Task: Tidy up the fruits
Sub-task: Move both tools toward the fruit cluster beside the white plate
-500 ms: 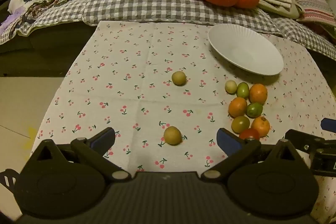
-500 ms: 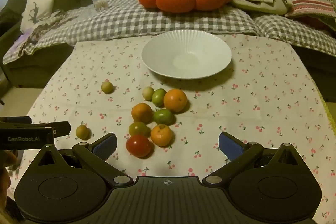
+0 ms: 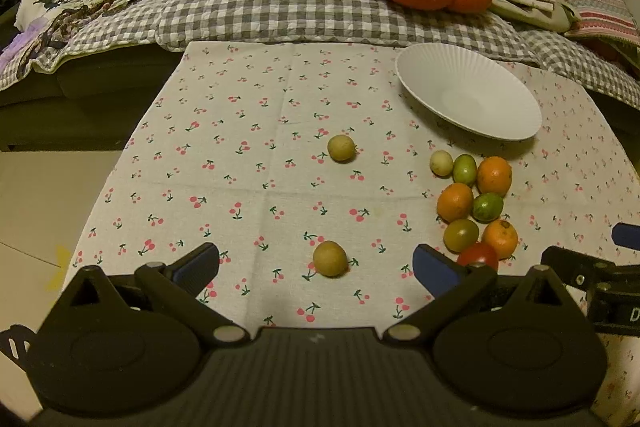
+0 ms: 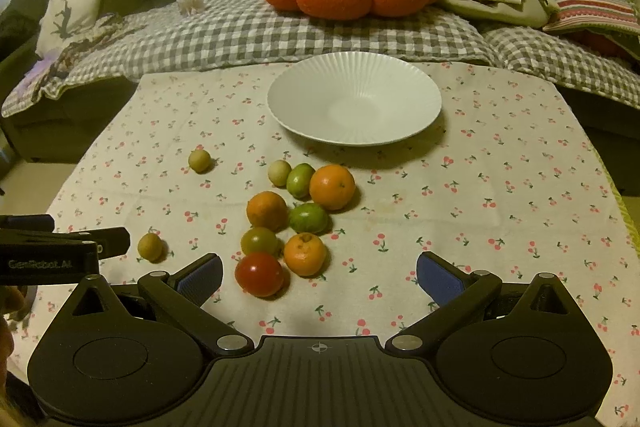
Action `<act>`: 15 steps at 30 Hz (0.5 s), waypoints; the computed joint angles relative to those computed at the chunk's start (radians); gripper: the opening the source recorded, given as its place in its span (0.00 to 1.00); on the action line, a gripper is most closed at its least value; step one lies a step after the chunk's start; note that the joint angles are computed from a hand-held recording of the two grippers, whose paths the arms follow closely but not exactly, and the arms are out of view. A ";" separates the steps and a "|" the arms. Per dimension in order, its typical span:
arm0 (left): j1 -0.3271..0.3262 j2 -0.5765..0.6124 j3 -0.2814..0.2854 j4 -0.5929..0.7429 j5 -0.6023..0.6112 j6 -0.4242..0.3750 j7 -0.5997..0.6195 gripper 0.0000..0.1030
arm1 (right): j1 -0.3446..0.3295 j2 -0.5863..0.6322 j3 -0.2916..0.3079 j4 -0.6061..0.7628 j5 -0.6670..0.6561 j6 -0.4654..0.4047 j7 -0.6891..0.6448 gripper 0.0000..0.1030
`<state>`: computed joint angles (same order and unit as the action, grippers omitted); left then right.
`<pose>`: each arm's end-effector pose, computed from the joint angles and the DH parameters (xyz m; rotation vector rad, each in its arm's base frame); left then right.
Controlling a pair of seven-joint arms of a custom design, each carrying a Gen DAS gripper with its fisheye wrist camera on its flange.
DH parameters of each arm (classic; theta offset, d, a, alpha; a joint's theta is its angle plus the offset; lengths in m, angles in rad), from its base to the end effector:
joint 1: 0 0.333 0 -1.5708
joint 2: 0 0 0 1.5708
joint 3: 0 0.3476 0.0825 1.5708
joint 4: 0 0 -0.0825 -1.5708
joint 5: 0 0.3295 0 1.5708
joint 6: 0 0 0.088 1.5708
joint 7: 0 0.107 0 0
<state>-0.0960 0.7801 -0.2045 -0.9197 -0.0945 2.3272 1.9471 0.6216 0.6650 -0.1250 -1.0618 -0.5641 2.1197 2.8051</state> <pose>0.7564 -0.1590 0.5329 -1.3413 2.3374 -0.8221 0.6458 0.3620 0.5318 -1.3366 2.2311 -0.7745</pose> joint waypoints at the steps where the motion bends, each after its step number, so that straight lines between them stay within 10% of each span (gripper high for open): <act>1: 0.000 0.002 -0.001 0.003 0.000 -0.001 0.002 0.99 | 0.001 0.003 -0.001 0.004 0.000 -0.005 0.002 1.00; 15: -0.019 0.011 0.017 -0.016 0.039 0.021 -0.009 0.99 | -0.013 0.008 0.015 -0.014 0.036 0.033 -0.024 1.00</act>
